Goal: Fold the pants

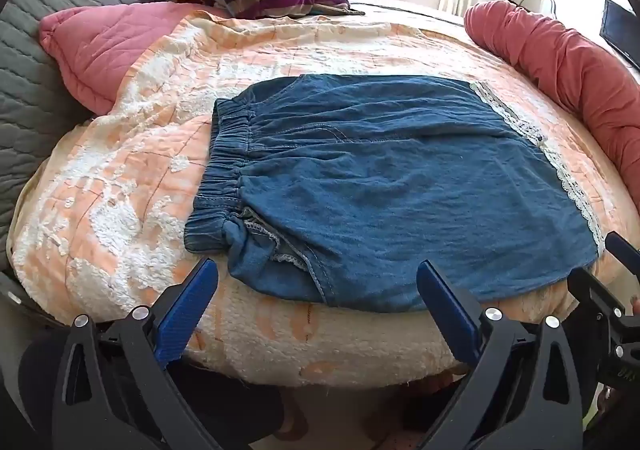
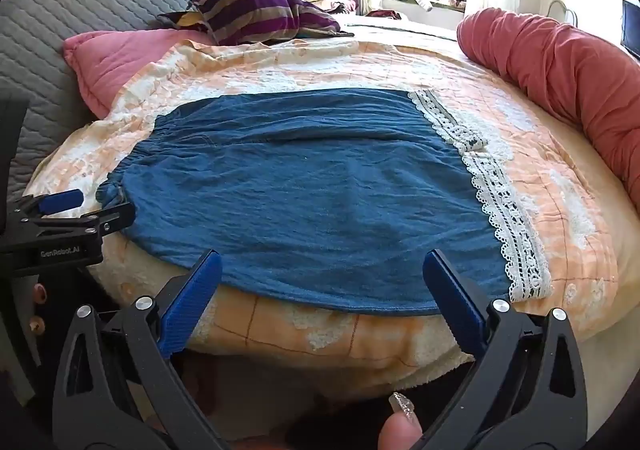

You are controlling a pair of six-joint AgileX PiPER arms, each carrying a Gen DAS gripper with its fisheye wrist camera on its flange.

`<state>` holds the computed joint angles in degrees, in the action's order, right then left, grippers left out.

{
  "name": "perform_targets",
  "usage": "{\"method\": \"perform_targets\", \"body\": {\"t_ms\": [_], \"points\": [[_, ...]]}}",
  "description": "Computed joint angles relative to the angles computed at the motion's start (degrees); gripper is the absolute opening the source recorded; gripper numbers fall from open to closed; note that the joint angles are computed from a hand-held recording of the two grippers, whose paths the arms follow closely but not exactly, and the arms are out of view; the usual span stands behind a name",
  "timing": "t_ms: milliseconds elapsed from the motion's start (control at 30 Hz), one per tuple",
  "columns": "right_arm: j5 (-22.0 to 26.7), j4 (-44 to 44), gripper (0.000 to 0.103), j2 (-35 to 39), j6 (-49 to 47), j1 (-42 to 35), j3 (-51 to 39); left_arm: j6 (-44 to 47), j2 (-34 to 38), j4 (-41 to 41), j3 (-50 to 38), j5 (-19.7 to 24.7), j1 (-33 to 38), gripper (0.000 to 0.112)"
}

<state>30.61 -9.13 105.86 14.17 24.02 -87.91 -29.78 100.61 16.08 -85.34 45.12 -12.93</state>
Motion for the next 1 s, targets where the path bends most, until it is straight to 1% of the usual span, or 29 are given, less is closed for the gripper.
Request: {"method": "perform_targets", "body": {"t_ms": [33, 67, 133, 167, 200, 267, 333, 433, 500, 533, 567, 700, 833, 1000], "points": [[-0.04, 0.59, 0.095, 0.02, -0.48, -0.2, 0.0, 0.53, 0.15, -0.46, -0.17, 0.08, 0.23, 0.099], [0.02, 0.54, 0.095, 0.02, -0.29, -0.34, 0.05, -0.76, -0.45, 1.37, 0.05, 0.35, -0.31, 0.099], [-0.02, -0.48, 0.095, 0.01, 0.35, -0.23, -0.28, -0.25, -0.44, 1.04, -0.23, 0.71, -0.08, 0.099], [-0.23, -3.13, 0.095, -0.07, 2.19, 0.8, 0.01, -1.44, -0.46, 2.22, 0.12, 0.6, -0.72, 0.099], [-0.2, -3.49, 0.095, -0.08, 2.54, 0.85, -0.05, -1.41, -0.44, 2.27, 0.03, 0.73, -0.75, 0.099], [0.05, -3.63, 0.095, 0.27, 2.51, 0.99, -0.34, -1.26, -0.37, 2.19, -0.25, 1.01, -0.77, 0.099], [0.17, -2.49, 0.095, 0.41, 1.35, 0.49, -0.77, -0.73, -0.92, 1.56, 0.87, -0.02, 0.05, 0.099], [-0.88, -2.96, 0.095, -0.87, 1.87, 0.61, 1.05, 0.09, -1.22, 0.93, 1.0, -0.24, 0.5, 0.099], [-0.66, -2.89, 0.095, -0.83, 1.8, 0.61, 0.85, 0.54, -1.37, 0.75, 1.1, -0.39, 0.77, 0.099], [-0.27, -2.72, 0.095, -0.74, 1.59, 0.59, 0.57, 0.42, -1.39, 0.8, 1.15, -0.44, 0.83, 0.099], [-0.15, -3.02, 0.095, -0.68, 1.84, 0.62, 0.51, -1.99, -0.73, 2.71, 0.76, -0.06, -0.75, 0.099], [0.04, -2.69, 0.095, -0.49, 1.57, 0.55, 0.25, -1.69, -0.84, 2.42, 0.87, -0.06, -0.74, 0.099], [-0.36, -4.45, 0.095, -0.56, 3.14, 0.99, 0.62, -1.88, -0.89, 2.42, 0.79, 0.06, -0.95, 0.099], [0.23, -2.48, 0.095, -0.4, 1.78, 0.47, 0.15, -2.04, -0.87, 2.49, 0.67, 0.28, -1.05, 0.099]]}}
